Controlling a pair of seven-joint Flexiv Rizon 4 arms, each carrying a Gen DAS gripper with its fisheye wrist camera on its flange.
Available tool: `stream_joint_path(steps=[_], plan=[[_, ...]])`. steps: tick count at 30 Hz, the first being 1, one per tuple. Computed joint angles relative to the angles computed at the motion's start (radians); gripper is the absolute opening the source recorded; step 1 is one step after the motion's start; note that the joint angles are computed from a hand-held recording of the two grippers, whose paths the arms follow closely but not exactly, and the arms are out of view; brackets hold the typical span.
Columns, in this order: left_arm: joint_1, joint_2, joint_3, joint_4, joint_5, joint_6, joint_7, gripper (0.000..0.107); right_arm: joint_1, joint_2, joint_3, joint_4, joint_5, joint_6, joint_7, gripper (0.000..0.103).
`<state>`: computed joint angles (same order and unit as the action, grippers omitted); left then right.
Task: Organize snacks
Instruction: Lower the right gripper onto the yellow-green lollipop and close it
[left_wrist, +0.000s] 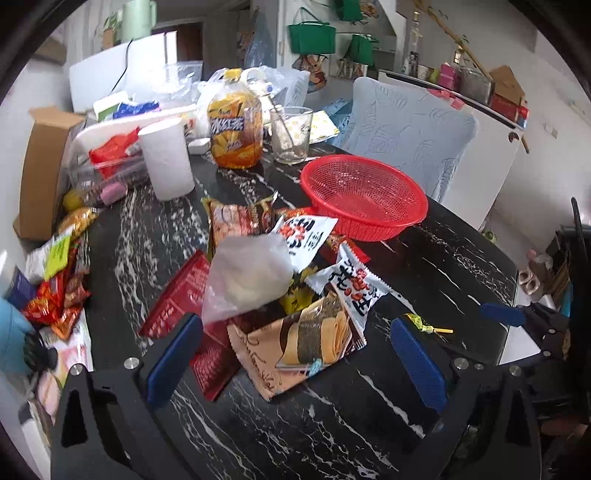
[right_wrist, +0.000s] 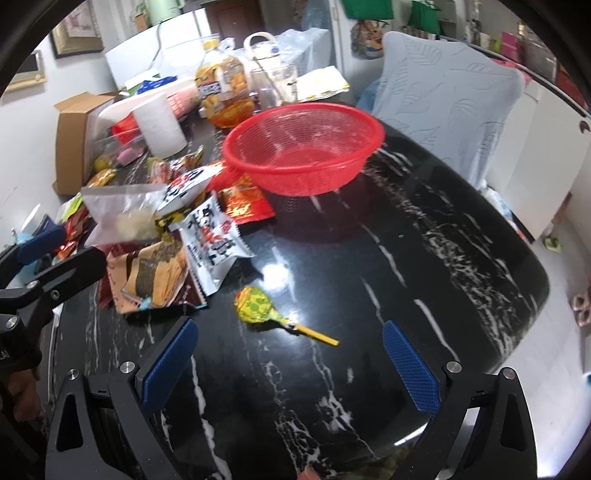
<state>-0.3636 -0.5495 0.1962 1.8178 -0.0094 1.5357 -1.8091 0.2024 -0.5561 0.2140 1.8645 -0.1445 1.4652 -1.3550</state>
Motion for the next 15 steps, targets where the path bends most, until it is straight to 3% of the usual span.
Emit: stream_joint_path(steps=[3, 11, 15], plan=[[-0.003, -0.006, 0.007, 0.013, -0.013, -0.004, -0.028, 0.103, -0.029, -0.019, 0.043, -0.015, 0.009, -0.003, -0.042, 0.097], [0.017, -0.011, -0.011, 0.045, -0.038, 0.002, -0.073, 0.103, -0.041, -0.073, 0.074, -0.079, 0.025, -0.075, -0.118, 0.081], [-0.002, -0.015, 0.017, 0.036, -0.029, 0.006, -0.084, 0.103, -0.035, -0.094, 0.076, -0.108, 0.042, -0.086, -0.154, 0.074]])
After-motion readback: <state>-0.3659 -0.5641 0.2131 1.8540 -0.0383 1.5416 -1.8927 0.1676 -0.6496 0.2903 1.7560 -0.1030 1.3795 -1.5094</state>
